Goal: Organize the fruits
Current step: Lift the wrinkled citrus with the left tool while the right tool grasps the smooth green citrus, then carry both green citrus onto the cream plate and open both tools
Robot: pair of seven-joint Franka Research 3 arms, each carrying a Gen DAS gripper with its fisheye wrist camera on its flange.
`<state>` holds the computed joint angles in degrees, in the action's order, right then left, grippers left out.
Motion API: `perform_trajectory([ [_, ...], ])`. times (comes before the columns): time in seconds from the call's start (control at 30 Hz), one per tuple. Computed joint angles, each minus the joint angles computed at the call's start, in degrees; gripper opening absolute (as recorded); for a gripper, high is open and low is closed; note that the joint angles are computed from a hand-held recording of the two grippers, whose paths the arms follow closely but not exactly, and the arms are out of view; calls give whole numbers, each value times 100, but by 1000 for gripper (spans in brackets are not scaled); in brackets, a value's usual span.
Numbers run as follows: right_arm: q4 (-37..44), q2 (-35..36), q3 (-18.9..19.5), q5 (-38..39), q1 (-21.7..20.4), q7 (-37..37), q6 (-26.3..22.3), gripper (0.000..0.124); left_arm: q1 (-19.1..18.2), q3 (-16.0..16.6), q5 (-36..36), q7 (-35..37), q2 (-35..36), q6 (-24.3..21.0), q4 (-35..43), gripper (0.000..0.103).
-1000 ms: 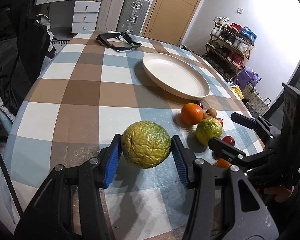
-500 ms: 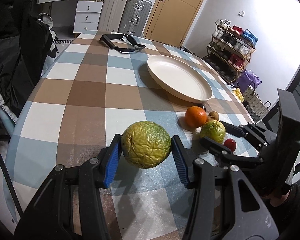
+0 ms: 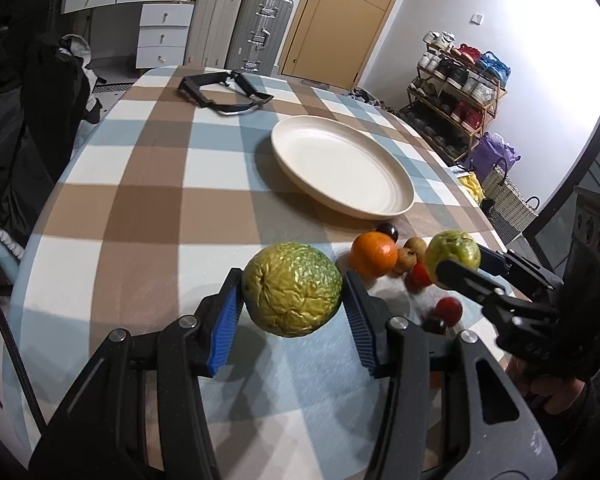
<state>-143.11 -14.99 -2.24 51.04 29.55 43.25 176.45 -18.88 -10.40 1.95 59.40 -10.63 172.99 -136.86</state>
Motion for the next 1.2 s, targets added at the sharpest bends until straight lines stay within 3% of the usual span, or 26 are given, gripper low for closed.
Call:
perform_trajectory([
  [0.1,175,-66,-513,932,386,-822,-232,52,86,-84,163,-53,233,-104,337,47],
  [0.27,511,-29,-628,1520,92,-1326,-729,52,178,-143,159,17,764,-272,1078,47],
  [0.47,1377,424,-725,1795,-490,-1344,-1681,52,381,-273,320,100,1591,-598,2242,47],
  [0.77,3022,1646,-484,1617,-1367,-762,-2944,52,503,-415,498,548,3062,-1374,4373,47],
  [0.97,4149,2566,-147,1400,-1845,-284,-3388,52,388,-358,601,818,4102,-2066,5864,47],
  [1.2,5074,3463,258,851,-2249,429,-3687,52,313,-363,508,1136,4941,-2550,6935,47],
])
